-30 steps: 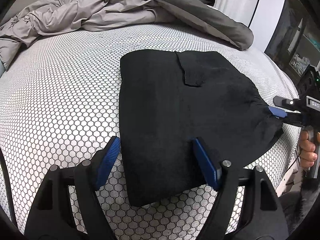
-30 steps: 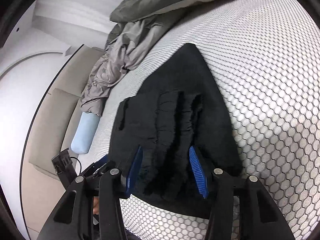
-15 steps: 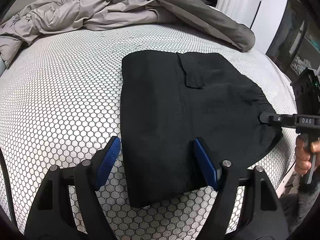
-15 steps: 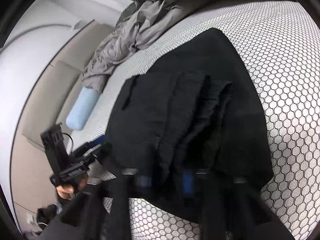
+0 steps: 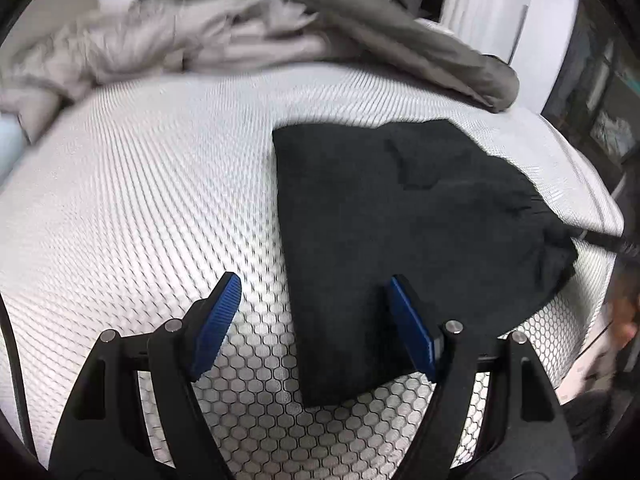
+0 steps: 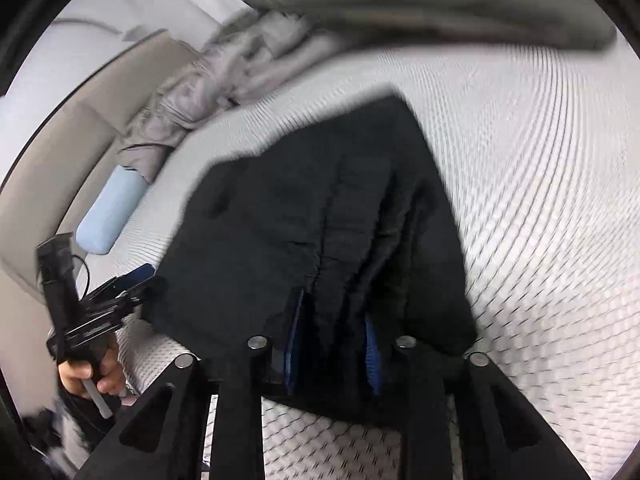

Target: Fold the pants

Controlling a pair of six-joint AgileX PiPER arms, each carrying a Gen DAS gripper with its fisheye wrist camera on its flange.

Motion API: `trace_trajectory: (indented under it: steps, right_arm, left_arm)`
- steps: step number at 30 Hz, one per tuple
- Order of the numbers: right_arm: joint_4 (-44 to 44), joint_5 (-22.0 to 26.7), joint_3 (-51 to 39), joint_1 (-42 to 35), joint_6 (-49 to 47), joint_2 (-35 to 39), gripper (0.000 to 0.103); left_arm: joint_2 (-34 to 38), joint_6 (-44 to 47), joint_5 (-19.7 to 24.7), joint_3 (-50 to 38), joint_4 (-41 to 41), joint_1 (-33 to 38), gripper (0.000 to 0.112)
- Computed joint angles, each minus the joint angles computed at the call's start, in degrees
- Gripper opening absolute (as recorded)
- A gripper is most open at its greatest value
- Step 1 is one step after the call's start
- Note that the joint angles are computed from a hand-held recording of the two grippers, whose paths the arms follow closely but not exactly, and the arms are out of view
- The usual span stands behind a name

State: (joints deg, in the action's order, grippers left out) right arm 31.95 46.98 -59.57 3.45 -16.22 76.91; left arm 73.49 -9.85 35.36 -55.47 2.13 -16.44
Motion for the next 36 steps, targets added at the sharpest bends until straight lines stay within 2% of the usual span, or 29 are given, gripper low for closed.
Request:
trace_trajectory:
  steps: [2, 4, 6, 7, 9, 11, 12, 14, 16, 19, 21, 23, 26, 28, 30, 31, 33, 36]
  right_arm:
    - [-4.04, -3.95, 1.48, 2.08, 1.22, -5.52, 0.031]
    - [-3.39, -5.83, 1.56, 4.27, 1.06, -7.46, 0.031]
    - [-4.26, -7.92, 0.74, 9.70, 2.27, -5.14, 0.031]
    - [-6.33, -8.67, 0.13, 12.61, 4.39, -3.81, 0.031]
    - [-12.41, -9.23, -2.48, 18.66, 9.21, 2.32, 0.031]
    - [-17.48, -9.14, -5.07, 22.13, 11.57, 8.84, 0.031]
    - [-20.88, -9.26, -5.50, 23.41, 12.80, 10.90, 0.030]
    - [-30.53, -11.92, -3.56, 26.03, 17.25, 10.73, 0.030]
    - [-35.57, -10.71, -1.66, 24.82, 18.66, 8.05, 0.029]
    - [-29.52, -11.27, 2.55, 20.47, 13.55, 2.87, 0.029]
    - [-31.37, -11.54, 3.55, 20.73, 15.24, 1.42, 0.030]
    - [-36.17, -10.97, 3.65, 23.31, 20.97, 0.65, 0.034]
    - [-31.34, -11.93, 3.06, 23.00, 18.73, -0.96, 0.035]
    - [-30.37, -13.34, 2.58, 23.41, 20.46, -1.29, 0.040]
    - [-32.93, -14.01, 0.52, 24.45, 25.42, 0.92, 0.043]
    - [-33.71, -13.64, -0.65, 25.26, 26.39, 2.19, 0.043]
    - [-32.06, -13.35, -2.13, 24.69, 26.02, 5.36, 0.044]
    - [-36.48, -9.51, -6.69, 26.65, 28.44, 11.85, 0.045]
  left_arm:
    - [-2.79, 0.25, -2.26, 1.12, 2.30, -3.76, 0.073]
    - [-1.37, 6.25, -2.03, 0.09, -3.17, -5.40, 0.073]
    - [1.84, 11.92, -1.59, -1.16, -7.55, -6.71, 0.071]
    - [4.30, 14.91, -1.43, -1.92, -9.43, -7.50, 0.067]
    - [8.03, 17.05, -1.45, -3.05, -10.16, -8.30, 0.067]
    - [9.62, 22.41, -1.84, -2.94, -15.49, -6.83, 0.064]
    - [9.84, 26.01, -0.84, -3.11, -18.95, -5.03, 0.059]
    - [8.05, 27.27, -0.66, -1.43, -19.55, -2.66, 0.058]
    - [5.65, 31.07, -0.63, 0.90, -22.93, 0.20, 0.057]
    - [3.27, 30.54, -1.84, 3.41, -21.50, 0.98, 0.058]
    - [3.21, 28.88, -2.16, 3.22, -20.08, 0.95, 0.058]
    - [2.28, 22.21, -2.63, 3.18, -14.22, -1.16, 0.058]
    - [1.71, 9.76, -2.33, 1.60, -3.39, -5.85, 0.058]
    - [0.88, 4.88, -2.44, 0.75, 0.42, -8.41, 0.058]
    - [0.94, 6.22, -4.06, -0.03, -1.02, -9.74, 0.058]
    - [2.40, 4.52, -4.52, -1.17, 0.79, -10.65, 0.058]
    - [5.86, 2.55, -3.75, -3.91, 2.13, -11.20, 0.058]
    - [11.13, 7.97, -3.27, -6.45, -3.66, -8.69, 0.060]
